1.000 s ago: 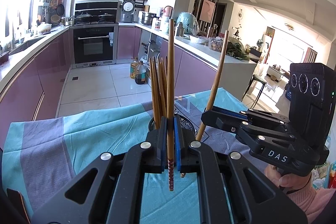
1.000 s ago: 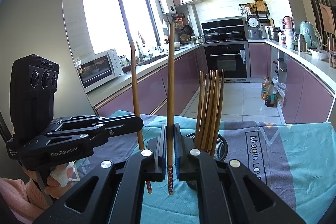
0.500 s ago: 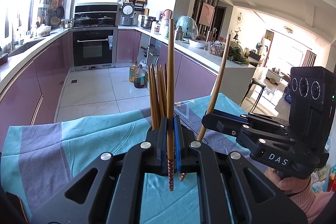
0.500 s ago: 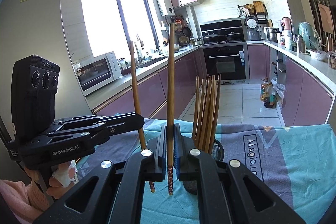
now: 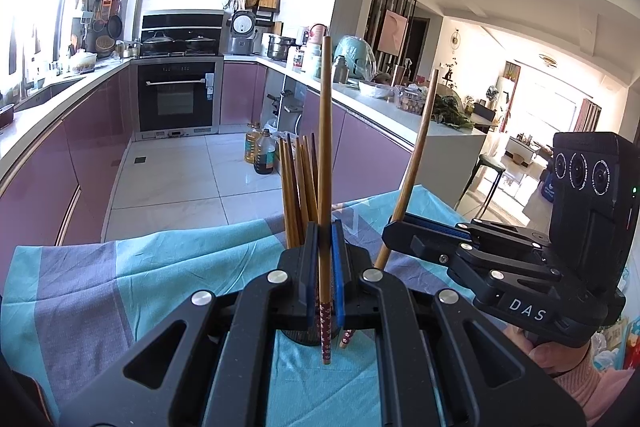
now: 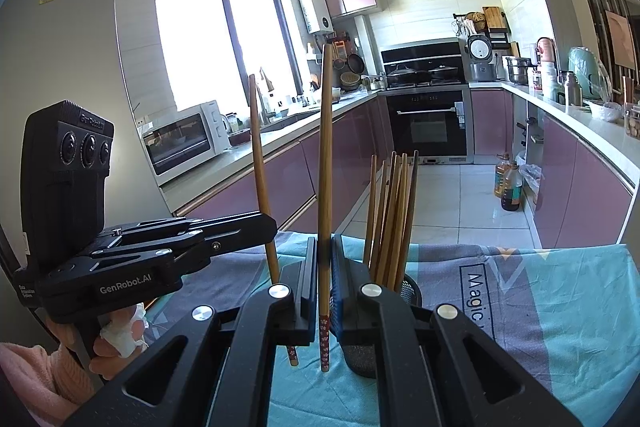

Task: Organize utensils
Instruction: 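Lower the chopsticks into the cup with the right tool while the left tool lowers its chopstick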

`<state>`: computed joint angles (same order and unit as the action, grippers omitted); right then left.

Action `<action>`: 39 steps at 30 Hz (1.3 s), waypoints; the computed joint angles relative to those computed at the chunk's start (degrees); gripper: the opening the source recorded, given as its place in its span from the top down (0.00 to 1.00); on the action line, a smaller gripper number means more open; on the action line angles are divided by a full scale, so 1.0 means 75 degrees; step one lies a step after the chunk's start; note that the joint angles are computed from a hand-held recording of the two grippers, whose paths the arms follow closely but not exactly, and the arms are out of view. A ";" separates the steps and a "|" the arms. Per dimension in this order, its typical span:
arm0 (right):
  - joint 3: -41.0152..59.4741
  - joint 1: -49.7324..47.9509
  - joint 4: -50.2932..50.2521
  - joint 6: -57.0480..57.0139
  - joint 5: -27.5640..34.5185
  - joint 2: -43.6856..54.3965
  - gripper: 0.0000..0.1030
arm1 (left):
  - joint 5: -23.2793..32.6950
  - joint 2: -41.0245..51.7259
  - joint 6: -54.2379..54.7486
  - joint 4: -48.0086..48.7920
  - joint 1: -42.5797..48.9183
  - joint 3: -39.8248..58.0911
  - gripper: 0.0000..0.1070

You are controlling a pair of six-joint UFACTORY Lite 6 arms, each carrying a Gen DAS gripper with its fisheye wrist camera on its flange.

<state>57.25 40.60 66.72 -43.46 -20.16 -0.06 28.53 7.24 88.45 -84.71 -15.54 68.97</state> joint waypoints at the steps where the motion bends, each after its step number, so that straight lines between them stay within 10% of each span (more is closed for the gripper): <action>1: 0.0021 -0.0018 -0.0020 0.0026 0.0013 0.0017 0.95 | -0.0016 -0.0008 0.0034 -0.0031 -0.0008 -0.0006 0.93; 39: 0.0903 -0.0520 0.0124 -0.0485 0.0003 0.0548 0.95 | -0.0393 0.0629 0.0903 -0.1454 -0.0424 0.0780 0.93</action>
